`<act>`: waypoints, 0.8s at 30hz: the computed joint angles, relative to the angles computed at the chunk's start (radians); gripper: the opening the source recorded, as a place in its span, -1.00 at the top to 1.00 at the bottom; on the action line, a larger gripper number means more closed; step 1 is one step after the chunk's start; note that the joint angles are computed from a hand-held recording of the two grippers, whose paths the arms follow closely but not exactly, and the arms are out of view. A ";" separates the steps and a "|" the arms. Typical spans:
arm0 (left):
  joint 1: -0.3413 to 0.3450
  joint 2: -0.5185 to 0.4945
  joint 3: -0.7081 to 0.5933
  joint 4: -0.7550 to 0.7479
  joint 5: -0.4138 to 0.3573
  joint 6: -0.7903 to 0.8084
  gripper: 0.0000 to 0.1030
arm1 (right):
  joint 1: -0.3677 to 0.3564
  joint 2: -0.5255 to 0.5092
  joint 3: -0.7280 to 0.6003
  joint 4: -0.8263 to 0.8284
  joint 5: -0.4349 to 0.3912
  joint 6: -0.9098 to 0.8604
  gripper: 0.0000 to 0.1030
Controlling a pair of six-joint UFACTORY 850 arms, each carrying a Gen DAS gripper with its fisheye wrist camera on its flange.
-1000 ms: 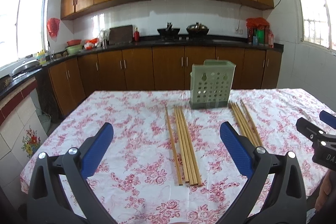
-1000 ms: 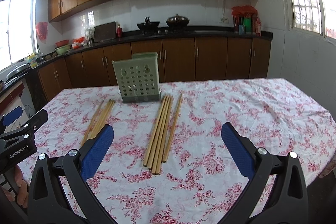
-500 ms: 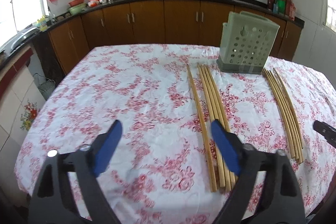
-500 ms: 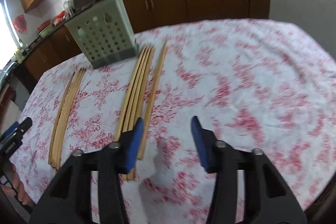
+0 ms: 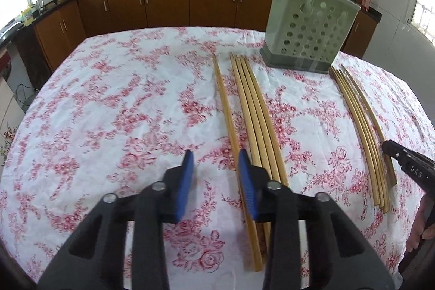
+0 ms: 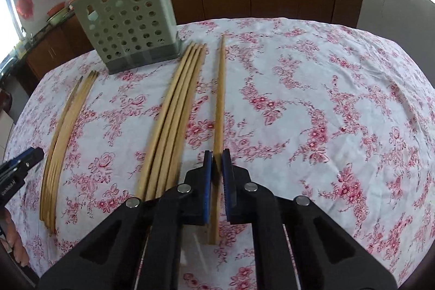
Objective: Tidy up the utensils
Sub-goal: 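Grasp one bamboo chopstick with the left gripper while the right gripper grasps another, then lift both held chopsticks upright and carry them over the green utensil holder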
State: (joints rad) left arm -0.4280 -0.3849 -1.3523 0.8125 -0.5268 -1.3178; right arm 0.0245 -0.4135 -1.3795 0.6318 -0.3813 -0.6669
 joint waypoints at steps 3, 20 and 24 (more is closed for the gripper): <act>0.004 -0.005 -0.002 -0.040 0.017 0.040 0.49 | -0.001 0.003 0.004 -0.009 0.008 0.003 0.83; 0.027 -0.042 -0.043 -0.049 -0.027 0.130 0.83 | 0.005 -0.017 -0.020 -0.078 0.051 0.020 0.84; 0.063 -0.047 -0.045 -0.029 -0.018 0.120 0.83 | -0.009 -0.045 -0.055 -0.109 0.065 0.068 0.84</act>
State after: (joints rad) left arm -0.3647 -0.4315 -1.3970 0.7831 -0.5445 -1.1978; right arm 0.0151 -0.4587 -1.4346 0.5229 -0.3162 -0.5986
